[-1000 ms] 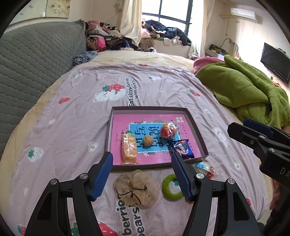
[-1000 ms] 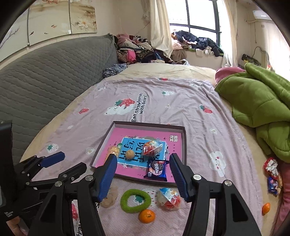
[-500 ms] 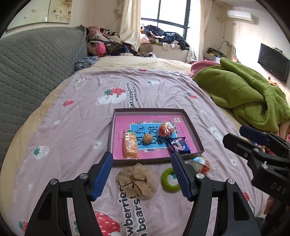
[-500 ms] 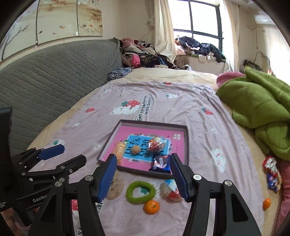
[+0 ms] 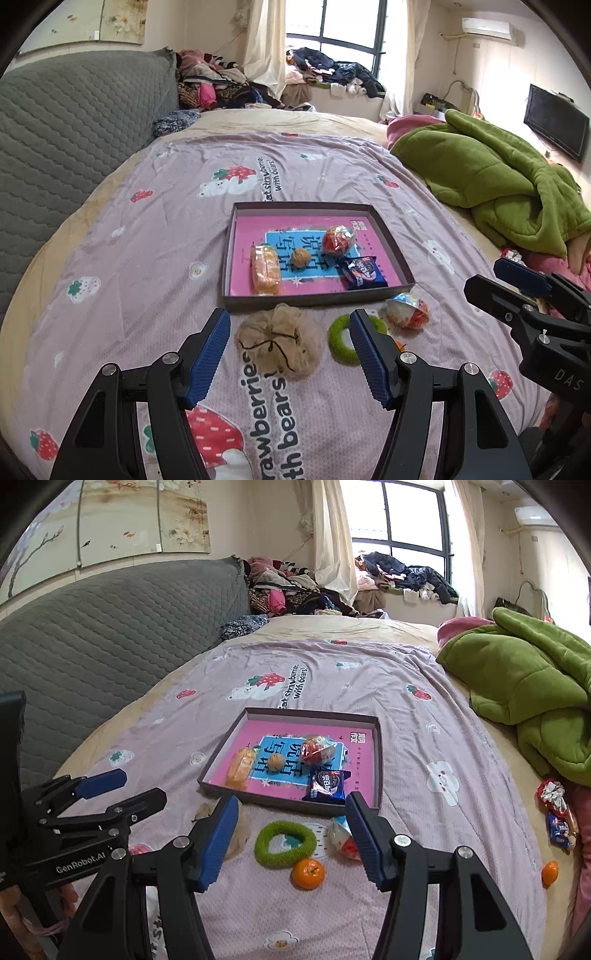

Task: Organize objects
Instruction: 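Withdraw both tools from the tray back over the bed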

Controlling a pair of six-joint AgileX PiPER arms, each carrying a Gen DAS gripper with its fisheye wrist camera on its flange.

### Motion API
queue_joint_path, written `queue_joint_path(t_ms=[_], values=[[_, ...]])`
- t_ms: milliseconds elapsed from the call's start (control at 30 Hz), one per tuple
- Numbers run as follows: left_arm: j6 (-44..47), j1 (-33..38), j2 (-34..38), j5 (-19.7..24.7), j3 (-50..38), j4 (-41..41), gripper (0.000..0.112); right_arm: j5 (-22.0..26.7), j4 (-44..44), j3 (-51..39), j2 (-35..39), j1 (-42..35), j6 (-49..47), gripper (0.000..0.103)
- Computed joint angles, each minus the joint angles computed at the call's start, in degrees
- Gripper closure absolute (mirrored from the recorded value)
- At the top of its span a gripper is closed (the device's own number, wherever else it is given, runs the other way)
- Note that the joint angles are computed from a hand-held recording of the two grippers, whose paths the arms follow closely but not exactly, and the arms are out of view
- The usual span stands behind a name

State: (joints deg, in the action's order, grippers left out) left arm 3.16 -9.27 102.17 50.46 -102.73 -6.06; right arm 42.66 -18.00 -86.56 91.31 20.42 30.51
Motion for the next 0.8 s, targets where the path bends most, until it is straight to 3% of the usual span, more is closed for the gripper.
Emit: queue_joint_path(t_ms=[400, 600, 800], values=[[-0.53, -0.86, -5.74, -7.87, 12.71, 0.90, 0.044, -4.51, -5.01, 9.25, -3.78, 2.42, 5.68, 0.043], [-1.20, -1.03, -7.07, -10.15, 16.10, 1.47, 0.044, -6.06, -13.95, 13.59, -5.39, 4.93, 13.97, 0.043], [-0.06, -0.38, -7.13, -11.19, 18.36, -0.64, 0.044, -8.52, -15.18, 16.83, -6.36, 5.22, 16.70, 0.043]])
